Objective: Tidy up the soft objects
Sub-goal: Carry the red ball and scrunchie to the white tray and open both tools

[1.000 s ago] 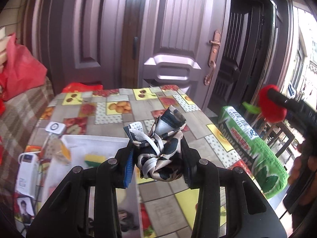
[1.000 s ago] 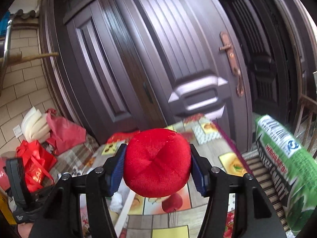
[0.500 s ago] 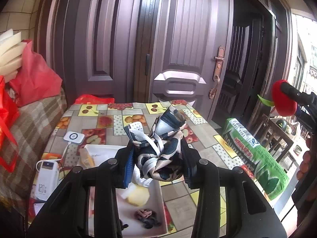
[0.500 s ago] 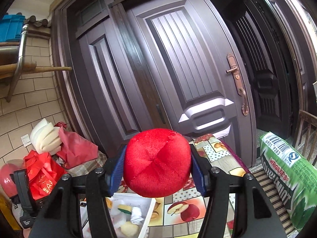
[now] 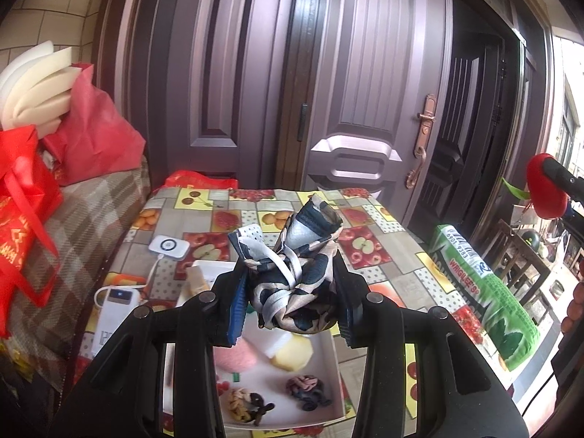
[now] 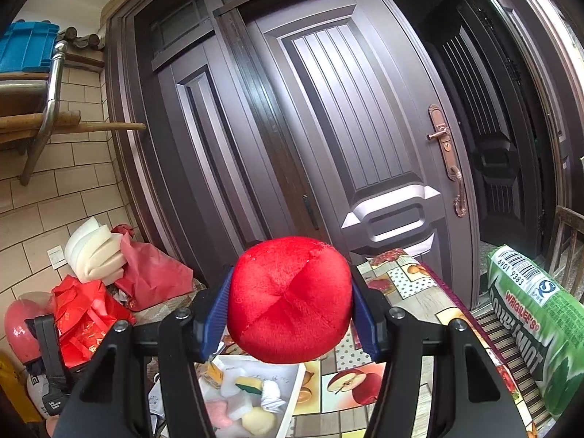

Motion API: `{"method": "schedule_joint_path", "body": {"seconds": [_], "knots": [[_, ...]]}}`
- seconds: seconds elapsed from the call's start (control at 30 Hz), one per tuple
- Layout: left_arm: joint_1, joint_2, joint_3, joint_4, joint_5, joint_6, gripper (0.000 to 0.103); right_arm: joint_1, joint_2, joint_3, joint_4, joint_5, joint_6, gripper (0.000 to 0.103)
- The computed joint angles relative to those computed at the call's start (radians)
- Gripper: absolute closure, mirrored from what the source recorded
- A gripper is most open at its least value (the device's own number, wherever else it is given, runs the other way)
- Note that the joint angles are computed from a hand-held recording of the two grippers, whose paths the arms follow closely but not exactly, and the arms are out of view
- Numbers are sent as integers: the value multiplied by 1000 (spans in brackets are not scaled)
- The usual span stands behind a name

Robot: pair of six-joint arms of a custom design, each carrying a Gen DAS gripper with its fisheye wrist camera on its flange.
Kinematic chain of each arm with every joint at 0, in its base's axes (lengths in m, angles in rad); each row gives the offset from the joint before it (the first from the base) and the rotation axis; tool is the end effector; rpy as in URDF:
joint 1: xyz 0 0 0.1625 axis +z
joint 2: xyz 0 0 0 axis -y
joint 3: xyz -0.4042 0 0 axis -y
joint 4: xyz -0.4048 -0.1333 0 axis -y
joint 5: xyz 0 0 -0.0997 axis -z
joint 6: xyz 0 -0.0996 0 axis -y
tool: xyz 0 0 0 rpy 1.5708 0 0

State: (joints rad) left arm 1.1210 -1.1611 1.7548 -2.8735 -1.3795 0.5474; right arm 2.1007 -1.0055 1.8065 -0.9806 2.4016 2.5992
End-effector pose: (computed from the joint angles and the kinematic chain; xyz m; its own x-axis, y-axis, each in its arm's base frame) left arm -0.1394 -0.6388 0.2975 -0.6291 0.6250 -0.4621 0.7699 0.4195 -0.4808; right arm 0.3458 -0.4721 0.1271 -0.8595 0.3246 0.3949 -0.4126 0.0157 -0.9108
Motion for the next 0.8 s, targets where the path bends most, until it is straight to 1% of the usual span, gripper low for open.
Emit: {"method": "schedule_joint_path", "body": {"seconds": [0.23,0.57,0.8], "knots": [[21,-13,-7,3,7,1,64,8,32,-39,33,-14,10,43],[51,-11,-43,9,25,-11,64,-1,97,-145,168,-58,54,43],[74,0,-96,14,21,-24,64,-9,142,-216,259,-90,83,43]]}}
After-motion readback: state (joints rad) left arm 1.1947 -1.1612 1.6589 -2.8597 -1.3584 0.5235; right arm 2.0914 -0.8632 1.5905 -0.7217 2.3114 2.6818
